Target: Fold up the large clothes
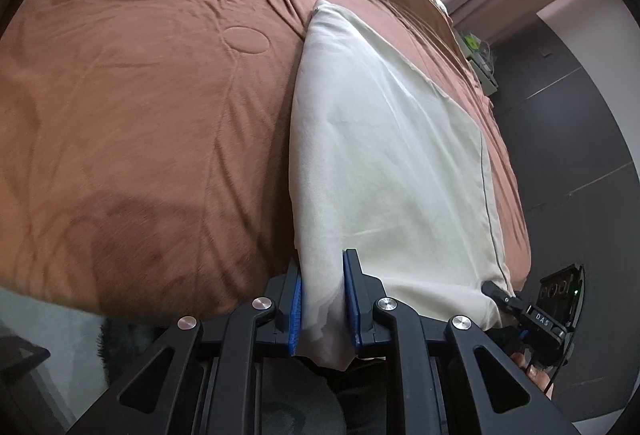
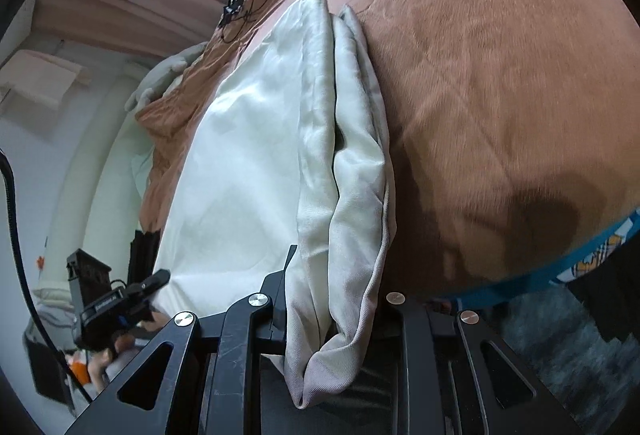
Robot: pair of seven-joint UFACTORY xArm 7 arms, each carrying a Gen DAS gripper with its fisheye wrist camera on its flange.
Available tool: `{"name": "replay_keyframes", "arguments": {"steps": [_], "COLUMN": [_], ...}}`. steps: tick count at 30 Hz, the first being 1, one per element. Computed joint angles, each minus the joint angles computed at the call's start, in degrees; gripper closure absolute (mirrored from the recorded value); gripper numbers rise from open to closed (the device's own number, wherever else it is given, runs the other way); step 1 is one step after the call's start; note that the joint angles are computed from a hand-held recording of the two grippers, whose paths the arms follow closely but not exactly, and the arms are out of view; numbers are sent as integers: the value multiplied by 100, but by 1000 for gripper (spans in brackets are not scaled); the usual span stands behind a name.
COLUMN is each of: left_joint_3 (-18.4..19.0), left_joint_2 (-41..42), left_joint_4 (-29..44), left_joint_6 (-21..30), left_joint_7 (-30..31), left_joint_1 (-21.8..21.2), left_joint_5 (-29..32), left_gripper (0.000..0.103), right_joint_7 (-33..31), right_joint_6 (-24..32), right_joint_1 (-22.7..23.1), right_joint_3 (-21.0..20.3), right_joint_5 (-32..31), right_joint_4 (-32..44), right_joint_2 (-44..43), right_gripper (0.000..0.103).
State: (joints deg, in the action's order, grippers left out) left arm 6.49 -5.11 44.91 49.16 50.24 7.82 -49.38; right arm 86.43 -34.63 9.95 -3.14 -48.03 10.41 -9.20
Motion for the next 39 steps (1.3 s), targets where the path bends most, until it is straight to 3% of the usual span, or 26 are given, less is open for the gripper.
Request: {"name": "replay_keyframes", "arguments": {"steps": [1,3,5,7,9,10,11,13,17,24,28,34,39], "left_joint_3": [-4,-11,-5,36,81,88,79,50,23,-200,-377,-664,-899], "left_joint_2": [4,81,134,202,207,175,155,190,484,1031,1415,2081,2592], "left_joint_4": [5,82,118,197,266,267,270,362,654,1168,1559,2205,2720], "left_joint_6": [-6,-22,-57,-10,90,49,-20,-217,-90,-102,-95,-66,-225], "left_joint_7": [-9,-86,-306,-260,-63,13,66,169,114,246,220,-64,-356], "left_joint_1": [-3,3,54,114,183,214,223,212,260,352,384,411,370], "left_joint_5": [-6,45,234,222,62,6,-43,-171,-239,-364,-396,-265,41], "left_gripper": [84,81,79,77,64,51,41,37,37,37,37,37,37], "right_joint_7": [47,274,831,1147,1394,1531,1612,1439,1287,1226,1281,1681,2000], "right_joint_6": [18,163,586,845,1077,1196,1266,1160,836,384,-165,-453,-699], "right_joint_1": [16,24,52,86,77,80,53,-89,-377,-869,-1174,-1599,-1722], "right_joint_3": [-6,-54,-236,-403,-676,-793,-911,-945,-955,-600,-372,47,107], "right_joint_5": [-68,-303,-914,-1404,-2040,-2332,-2593,-2610,-2660,-2736,-2866,-3220,-3494], "right_joint_4": [25,116,243,311,305,325,376,384,677,1498,2124,3202,4030], "right_joint_2": [20,18,-125,-280,-548,-674,-767,-819,-490,498,1321,2369,3060], "right_gripper": [78,64,50,43,31,29,28,27,27,27,27,27,27]}}
